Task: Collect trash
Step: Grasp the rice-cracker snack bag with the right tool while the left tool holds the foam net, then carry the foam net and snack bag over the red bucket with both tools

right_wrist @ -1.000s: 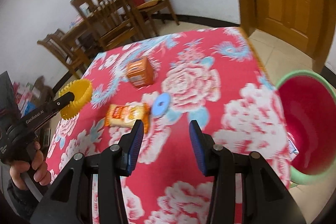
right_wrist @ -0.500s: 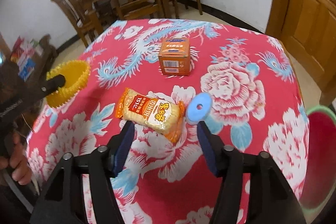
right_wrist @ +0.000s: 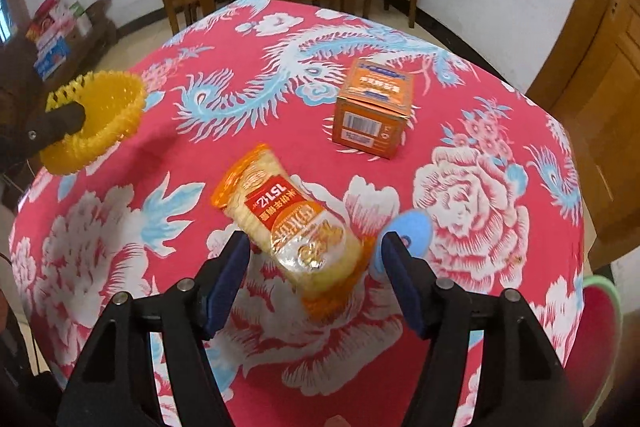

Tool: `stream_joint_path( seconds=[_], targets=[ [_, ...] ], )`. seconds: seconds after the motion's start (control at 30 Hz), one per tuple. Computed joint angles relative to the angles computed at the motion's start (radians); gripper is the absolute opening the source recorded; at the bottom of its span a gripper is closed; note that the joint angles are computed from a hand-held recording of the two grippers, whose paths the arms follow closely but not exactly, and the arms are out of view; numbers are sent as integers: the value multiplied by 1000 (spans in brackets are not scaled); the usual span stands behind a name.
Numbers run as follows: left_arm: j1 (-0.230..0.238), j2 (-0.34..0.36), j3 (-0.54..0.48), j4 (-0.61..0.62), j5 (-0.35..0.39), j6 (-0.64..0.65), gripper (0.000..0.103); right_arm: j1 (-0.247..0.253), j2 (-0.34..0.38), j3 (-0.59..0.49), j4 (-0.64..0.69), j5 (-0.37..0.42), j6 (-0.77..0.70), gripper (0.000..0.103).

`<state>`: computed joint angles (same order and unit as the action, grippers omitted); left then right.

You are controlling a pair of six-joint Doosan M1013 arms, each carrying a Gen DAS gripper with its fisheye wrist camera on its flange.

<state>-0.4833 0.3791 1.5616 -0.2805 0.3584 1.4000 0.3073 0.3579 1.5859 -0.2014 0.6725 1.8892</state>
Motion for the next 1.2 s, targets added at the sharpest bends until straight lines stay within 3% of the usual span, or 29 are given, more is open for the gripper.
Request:
stream_joint_path(
  seconds=[0.23,0.43,0.63,0.9,1.2],
  targets=[
    [1,-2,1,-8,-2,5,9,-2,21,-19,35,1,-56,68],
    [1,-2,2,-12,-1,9,9,-2,25,-18,59,-12,-68,58],
    [1,-2,2,-7,-1,5,9,2,17,-4,51,-36,-38,53],
    [-8,-6,2,8,-7,-4,9,-26,-36,63,228,-101,-74,52],
    [-23,-13,1,4,-12,14,9,-40,-125,156,254,-173,-25,52]
  ],
)
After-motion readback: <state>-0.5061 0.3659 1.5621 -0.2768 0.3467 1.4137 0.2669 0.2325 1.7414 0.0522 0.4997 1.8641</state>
